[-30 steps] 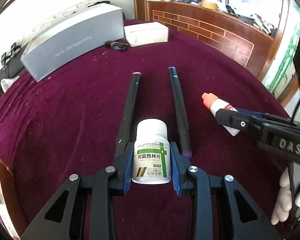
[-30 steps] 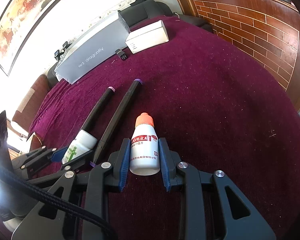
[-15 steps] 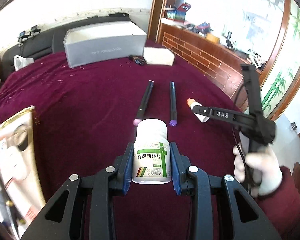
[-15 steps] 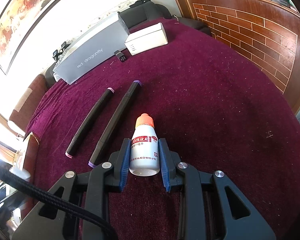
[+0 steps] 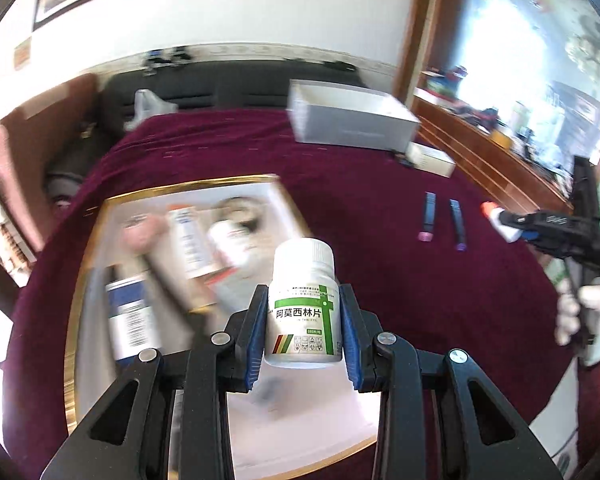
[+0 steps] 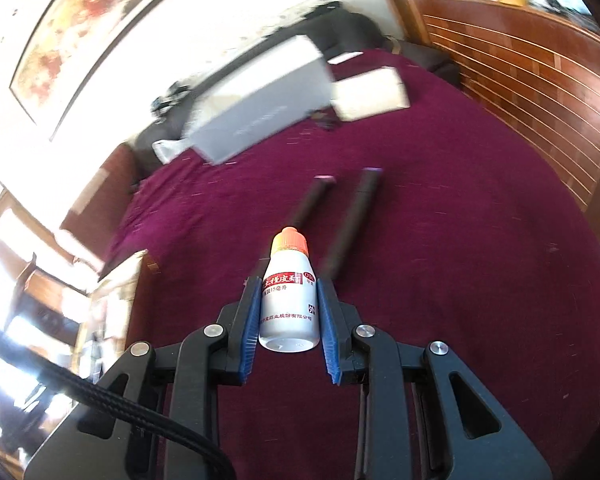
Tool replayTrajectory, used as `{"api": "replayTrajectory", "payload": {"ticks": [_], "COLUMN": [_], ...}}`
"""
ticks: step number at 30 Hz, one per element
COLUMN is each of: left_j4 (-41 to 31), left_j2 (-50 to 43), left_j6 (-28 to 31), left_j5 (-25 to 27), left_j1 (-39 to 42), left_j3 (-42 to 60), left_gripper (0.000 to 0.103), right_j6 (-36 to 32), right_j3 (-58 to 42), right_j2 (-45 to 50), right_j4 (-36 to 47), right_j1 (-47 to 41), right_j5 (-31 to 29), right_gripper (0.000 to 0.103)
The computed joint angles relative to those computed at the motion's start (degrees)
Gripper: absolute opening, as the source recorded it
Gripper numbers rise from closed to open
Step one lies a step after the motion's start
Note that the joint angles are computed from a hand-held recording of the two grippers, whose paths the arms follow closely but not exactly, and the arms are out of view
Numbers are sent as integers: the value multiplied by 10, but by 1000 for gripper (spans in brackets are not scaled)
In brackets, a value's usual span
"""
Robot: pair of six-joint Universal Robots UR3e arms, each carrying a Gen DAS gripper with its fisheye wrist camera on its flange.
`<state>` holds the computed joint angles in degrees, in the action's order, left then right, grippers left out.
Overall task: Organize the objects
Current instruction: 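Carry both bottles over the tray with both grippers, then lower both bottles into the tray and open both grippers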
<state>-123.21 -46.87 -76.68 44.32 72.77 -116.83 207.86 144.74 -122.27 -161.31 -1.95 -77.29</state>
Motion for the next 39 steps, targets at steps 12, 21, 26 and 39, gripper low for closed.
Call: {"api": "replayTrajectory", "payload": {"ticks": [12, 21, 26, 39], "left_j4": [149, 368, 448, 500], "left_j2": [12, -83, -136, -183], "left_j6": [16, -100, -135, -152], "left_j5": [-9, 7, 22, 28], "left_j1": [114, 60, 41, 24], "left_j3": [-100, -151, -160, -163], "left_gripper": [29, 29, 29, 29], "right_j6": [91, 82, 79, 49], "right_j3": [-264, -455, -555, -827], "right_j2": [357, 506, 574, 735], "right_j4": [-99, -17, 41, 234], "right_j1": [277, 351, 374, 411], "right_j5": [-110, -130, -140, -205], "right_gripper": [25, 25, 25, 25]}}
